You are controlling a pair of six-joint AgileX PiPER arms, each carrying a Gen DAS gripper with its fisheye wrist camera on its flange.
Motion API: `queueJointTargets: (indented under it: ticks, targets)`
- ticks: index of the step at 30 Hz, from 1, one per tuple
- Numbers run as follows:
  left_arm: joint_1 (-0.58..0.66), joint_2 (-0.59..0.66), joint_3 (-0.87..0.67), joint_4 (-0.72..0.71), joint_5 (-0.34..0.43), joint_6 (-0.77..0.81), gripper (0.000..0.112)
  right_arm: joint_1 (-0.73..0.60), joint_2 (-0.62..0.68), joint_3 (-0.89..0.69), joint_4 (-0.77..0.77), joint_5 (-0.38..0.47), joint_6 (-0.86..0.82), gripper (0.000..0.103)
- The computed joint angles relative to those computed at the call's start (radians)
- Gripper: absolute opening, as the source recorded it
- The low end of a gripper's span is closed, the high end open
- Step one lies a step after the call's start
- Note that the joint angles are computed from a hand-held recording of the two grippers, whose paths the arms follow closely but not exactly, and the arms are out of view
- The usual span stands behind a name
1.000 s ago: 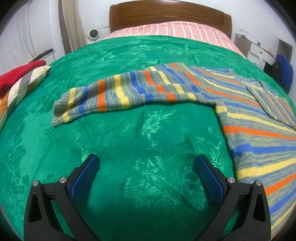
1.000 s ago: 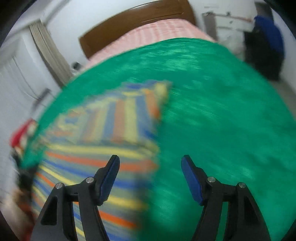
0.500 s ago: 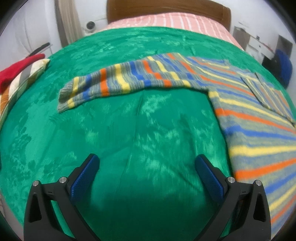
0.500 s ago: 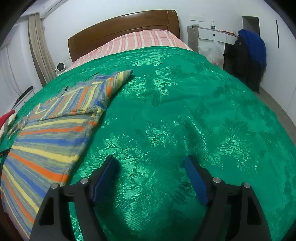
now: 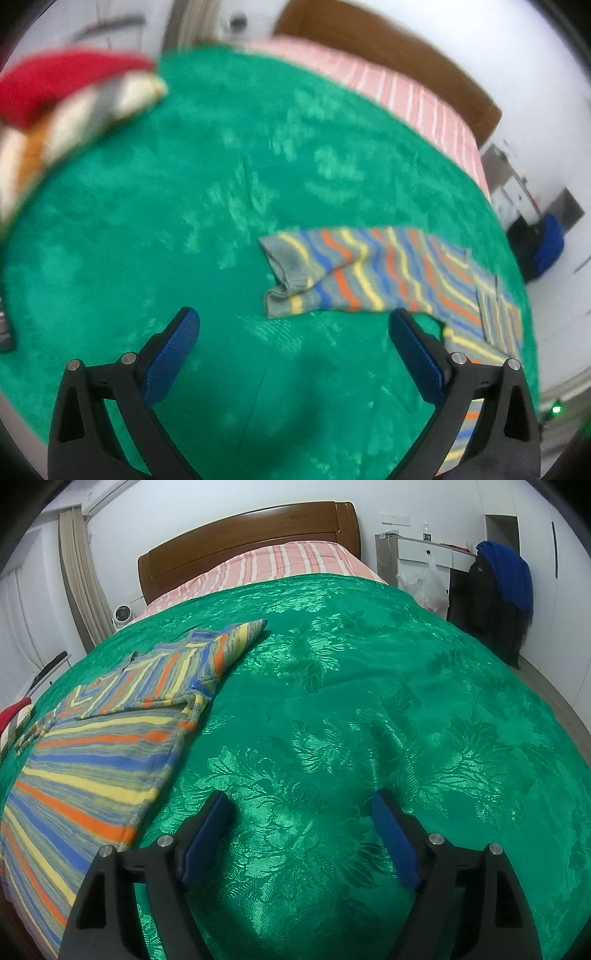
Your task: Fold small clothes
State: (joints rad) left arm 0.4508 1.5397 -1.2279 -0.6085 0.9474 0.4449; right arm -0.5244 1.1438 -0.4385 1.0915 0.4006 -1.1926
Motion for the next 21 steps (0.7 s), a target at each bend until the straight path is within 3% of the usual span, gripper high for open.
queueJointTargets:
  ticks: [1, 4, 5, 6, 7, 8, 10, 13, 17, 21]
  targets:
    - [-0.017, 0.075, -0.049, -0.022, 0.038, 0.03, 0.097, 0.002, 0.0, 0.0, -0.003, -0.003, 0.003, 0.079]
    - [-0.078, 0.177, -0.108, -0.016, 0.022, -0.004, 0.082, 0.024, -0.006, 0.0, -0.044, -0.023, 0.05, 0.079]
    - [-0.094, 0.211, -0.128, -0.018, 0.002, -0.033, 0.07, 0.031, -0.008, 0.0, -0.057, -0.03, 0.065, 0.079]
    - [-0.103, 0.232, -0.143, -0.018, -0.021, -0.065, 0.041, 0.042, -0.011, 0.0, -0.081, -0.041, 0.092, 0.079]
    - [-0.109, 0.233, -0.143, -0.012, -0.034, -0.092, 0.019, 0.047, -0.013, 0.0, -0.094, -0.047, 0.107, 0.079]
    - [-0.102, 0.249, -0.169, -0.022, -0.026, -0.124, 0.006, 0.054, -0.014, 0.0, -0.109, -0.053, 0.124, 0.079]
    - [-0.095, 0.222, -0.195, -0.05, -0.031, -0.159, 0.005, 0.058, -0.016, 0.001, -0.117, -0.057, 0.133, 0.079]
    - [-0.184, 0.16, -0.272, 0.054, -0.021, -0.213, 0.005, 0.056, -0.018, 0.003, -0.102, -0.054, 0.12, 0.079]
    - [-0.433, 0.124, -0.472, 0.179, 0.051, -0.305, 0.005, 0.055, -0.02, 0.009, -0.074, -0.055, 0.095, 0.08]
    - [-0.704, 0.22, -0.703, 0.219, 0.096, -0.398, 0.005, 0.054, -0.021, 0.011, -0.069, -0.055, 0.091, 0.08]
